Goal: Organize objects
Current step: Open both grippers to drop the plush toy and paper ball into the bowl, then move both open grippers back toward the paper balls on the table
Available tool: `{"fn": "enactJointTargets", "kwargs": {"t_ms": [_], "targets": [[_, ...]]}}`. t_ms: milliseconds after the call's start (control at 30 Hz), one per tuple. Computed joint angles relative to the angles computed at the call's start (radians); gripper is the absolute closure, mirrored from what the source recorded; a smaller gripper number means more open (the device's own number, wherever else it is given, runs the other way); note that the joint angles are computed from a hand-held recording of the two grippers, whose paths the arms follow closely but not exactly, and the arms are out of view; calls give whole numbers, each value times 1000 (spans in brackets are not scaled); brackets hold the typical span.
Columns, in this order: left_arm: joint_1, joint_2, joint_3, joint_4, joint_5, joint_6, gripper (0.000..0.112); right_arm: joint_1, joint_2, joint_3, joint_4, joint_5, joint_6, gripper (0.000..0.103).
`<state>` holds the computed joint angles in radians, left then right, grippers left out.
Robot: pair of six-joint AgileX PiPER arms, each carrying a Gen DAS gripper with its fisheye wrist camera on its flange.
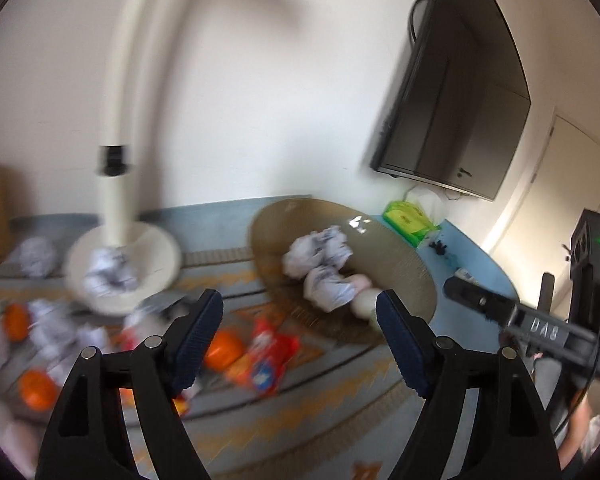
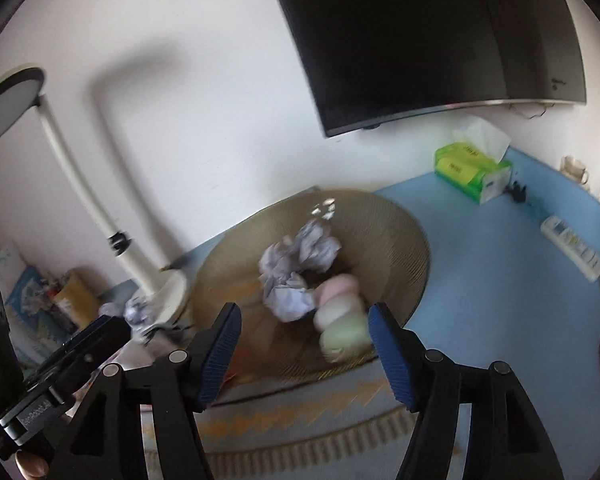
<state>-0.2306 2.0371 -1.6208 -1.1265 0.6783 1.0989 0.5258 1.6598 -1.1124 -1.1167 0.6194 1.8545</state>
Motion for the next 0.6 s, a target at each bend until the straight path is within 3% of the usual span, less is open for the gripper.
{"fn": "enactJointTargets", "kwargs": {"t_ms": [133,267,400,600], "targets": [[113,-171,279,-159,-51,241,34,107,5,-30,-6,41,0,38],[286,-273,468,-299,-17,409,34,212,40,-79,-67,49,47,38],[381,-232,537,-335,-57,496,34,288,151,-127,-102,67,102,38],[430,-109,548,-410,-67,580,34,312,368,-205,-107,17,140,38]]}}
